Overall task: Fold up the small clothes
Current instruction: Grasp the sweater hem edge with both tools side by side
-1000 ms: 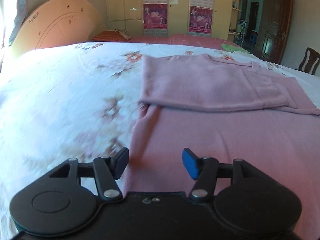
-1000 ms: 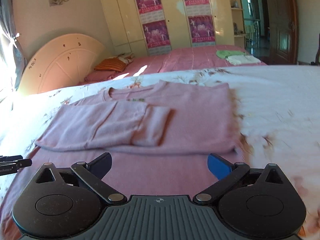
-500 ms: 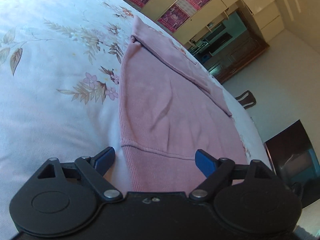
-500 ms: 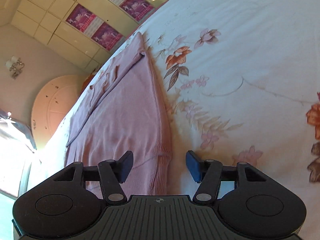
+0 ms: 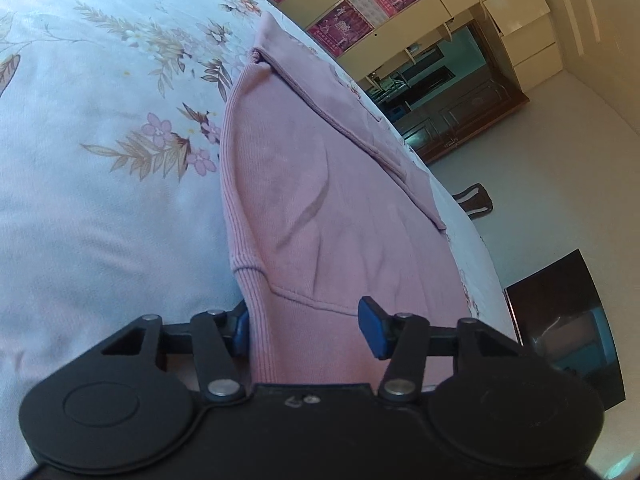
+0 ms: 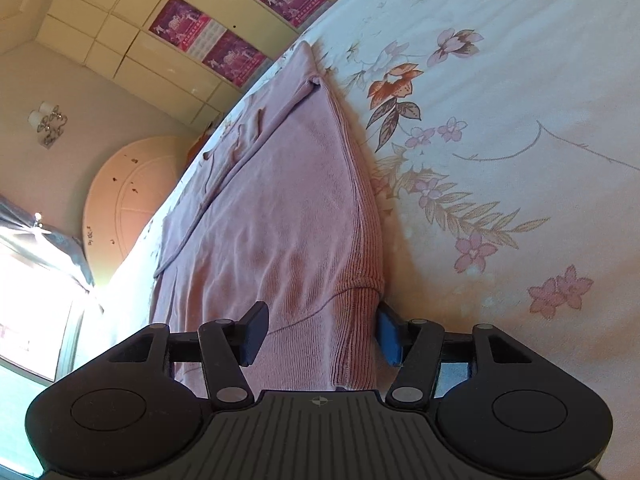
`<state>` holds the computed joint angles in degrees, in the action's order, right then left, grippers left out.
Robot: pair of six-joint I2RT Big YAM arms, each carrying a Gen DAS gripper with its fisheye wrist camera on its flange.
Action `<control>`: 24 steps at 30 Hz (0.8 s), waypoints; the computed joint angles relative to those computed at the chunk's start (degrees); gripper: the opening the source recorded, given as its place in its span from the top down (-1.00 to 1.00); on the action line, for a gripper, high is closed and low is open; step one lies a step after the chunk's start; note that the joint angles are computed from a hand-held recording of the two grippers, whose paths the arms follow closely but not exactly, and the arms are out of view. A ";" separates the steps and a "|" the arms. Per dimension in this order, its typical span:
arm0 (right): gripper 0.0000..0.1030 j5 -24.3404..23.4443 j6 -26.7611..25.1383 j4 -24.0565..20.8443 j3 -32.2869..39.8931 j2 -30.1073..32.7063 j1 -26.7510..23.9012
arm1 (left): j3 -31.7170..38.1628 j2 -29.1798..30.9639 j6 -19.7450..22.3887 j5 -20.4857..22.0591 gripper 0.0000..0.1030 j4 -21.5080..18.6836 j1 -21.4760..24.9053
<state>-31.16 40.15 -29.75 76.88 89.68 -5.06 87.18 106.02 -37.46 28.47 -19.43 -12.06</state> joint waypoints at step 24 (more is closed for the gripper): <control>0.89 6.17 2.12 3.67 3.36 -0.99 0.99 | -5.16 -0.96 -18.29 -5.36 0.92 22.04 0.20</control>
